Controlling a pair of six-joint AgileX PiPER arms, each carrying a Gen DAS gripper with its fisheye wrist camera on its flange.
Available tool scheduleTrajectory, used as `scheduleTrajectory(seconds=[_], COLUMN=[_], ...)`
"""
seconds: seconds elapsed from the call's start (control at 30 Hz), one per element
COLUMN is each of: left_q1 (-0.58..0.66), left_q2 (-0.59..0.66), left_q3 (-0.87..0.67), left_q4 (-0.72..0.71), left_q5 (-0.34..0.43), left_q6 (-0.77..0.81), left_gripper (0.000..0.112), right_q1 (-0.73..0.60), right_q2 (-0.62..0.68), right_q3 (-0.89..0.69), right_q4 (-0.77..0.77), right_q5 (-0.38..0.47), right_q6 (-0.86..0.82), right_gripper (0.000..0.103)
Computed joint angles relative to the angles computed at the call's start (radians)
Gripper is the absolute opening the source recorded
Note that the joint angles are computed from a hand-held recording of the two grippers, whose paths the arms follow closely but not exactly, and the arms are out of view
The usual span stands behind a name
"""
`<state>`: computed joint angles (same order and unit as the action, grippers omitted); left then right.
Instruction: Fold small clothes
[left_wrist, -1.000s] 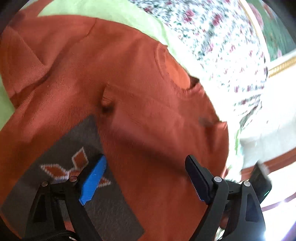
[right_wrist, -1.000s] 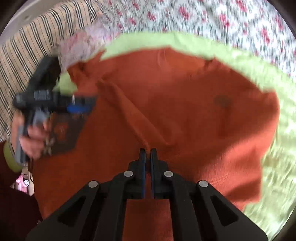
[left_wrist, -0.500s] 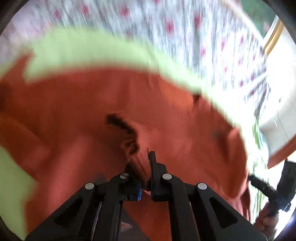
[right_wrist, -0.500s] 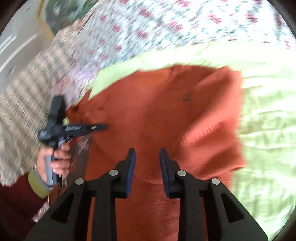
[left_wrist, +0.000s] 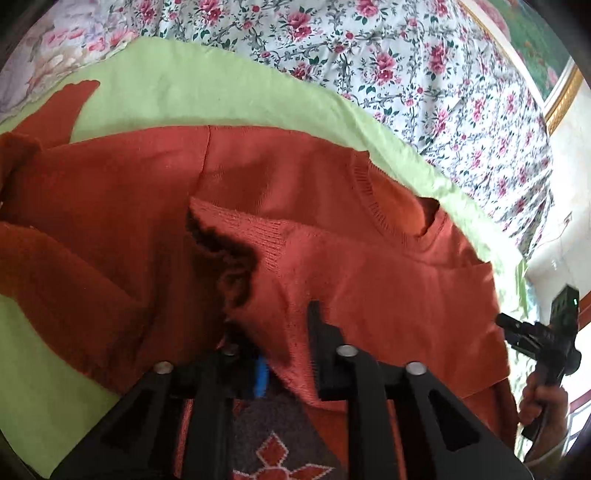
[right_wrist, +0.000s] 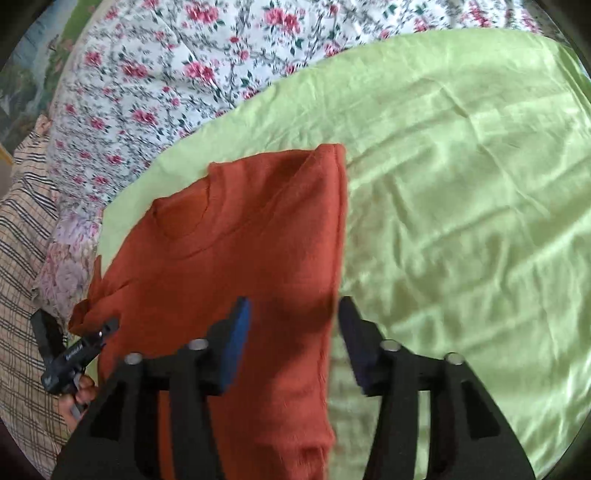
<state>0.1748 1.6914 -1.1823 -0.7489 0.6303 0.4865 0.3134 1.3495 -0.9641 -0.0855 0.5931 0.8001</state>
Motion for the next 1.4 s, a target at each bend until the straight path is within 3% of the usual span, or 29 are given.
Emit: scheduleTrajectory(seconds=[0.07, 0.1, 0.17, 0.27, 0.37, 0.53, 0.6, 0.67, 0.73, 0.8, 0.87, 0.93, 1.03, 1.1, 1.17, 1.2, 1.3, 1.4], left_q1=[-0.007, -0.012, -0.018, -0.058, -0.126, -0.101, -0.08, -0.065, -0.063, -0.09, -0.12, -0.15, -0.14, -0.099, -0.045, -0.013, 0.099, 0.194], left_q2=[-0.005, -0.013, -0.035, -0.083, -0.058, 0.031, 0.026, 0.032, 0.034, 0.016, -0.001, -0.015, -0.074, -0.147, -0.213, -0.247, -0.306, -0.281], left_q3=[0.009, 0.009, 0.012, 0.028, 0.006, -0.037, -0.028, -0.03, -0.031, -0.019, -0.001, 0.006, 0.052, 0.098, 0.137, 0.149, 0.131, 0.026], left_q4=[0.012, 0.015, -0.005, -0.034, 0.088, 0.104, 0.09, 0.078, 0.07, 0.139, 0.24, 0.403, 0.45, 0.378, 0.3, 0.277, 0.23, 0.247], left_q5=[-0.014, -0.013, -0.013, -0.043, -0.098, -0.025, -0.011, -0.003, -0.008, -0.06, -0.11, -0.137, -0.132, -0.111, -0.087, -0.067, -0.003, 0.037], left_q6=[0.001, 0.004, 0.037, 0.1, 0.027, 0.014, 0.036, 0.043, 0.043, -0.011, -0.092, -0.234, -0.252, -0.183, -0.101, -0.077, -0.026, -0.026], left_gripper=[0.006, 0.005, 0.005, 0.005, 0.005, 0.008, 0.017, 0.017, 0.016, 0.014, 0.014, 0.015, 0.021, 0.024, 0.03, 0.037, 0.052, 0.064], right_q1=[-0.017, -0.035, -0.042, -0.021, -0.067, -0.03, -0.029, 0.015, 0.096, 0.182, 0.204, 0.206, 0.16, 0.199, 0.269, 0.312, 0.424, 0.485], right_q2=[0.057, 0.077, 0.07, -0.026, -0.065, 0.044, 0.046, 0.046, 0.017, -0.031, -0.022, 0.029, -0.01, -0.057, -0.092, -0.109, -0.109, -0.086], right_q3=[-0.044, -0.05, -0.036, -0.023, -0.005, -0.026, -0.018, -0.048, -0.051, -0.038, -0.038, -0.045, 0.034, 0.027, 0.028, 0.033, 0.026, 0.032], right_q4=[0.031, 0.076, 0.095, -0.098, -0.094, -0.202, -0.213, -0.315, -0.443, -0.485, -0.414, -0.384, -0.37, -0.395, -0.447, -0.471, -0.504, -0.484], right_q5=[0.03, 0.024, -0.015, 0.011, 0.016, 0.071, 0.067, 0.154, 0.208, 0.169, 0.134, 0.187, 0.148, 0.199, 0.221, 0.217, 0.209, 0.155], right_q6=[-0.046, -0.102, -0.139, 0.011, -0.015, 0.031, 0.035, 0.153, 0.301, 0.349, 0.281, 0.267, 0.328, 0.413, 0.479, 0.511, 0.573, 0.606], right_gripper=[0.048, 0.01, 0.011, 0.011, 0.011, 0.011, 0.012, 0.021, 0.022, 0.024, 0.027, 0.027, 0.025, 0.03, 0.052, 0.055, 0.057, 0.057])
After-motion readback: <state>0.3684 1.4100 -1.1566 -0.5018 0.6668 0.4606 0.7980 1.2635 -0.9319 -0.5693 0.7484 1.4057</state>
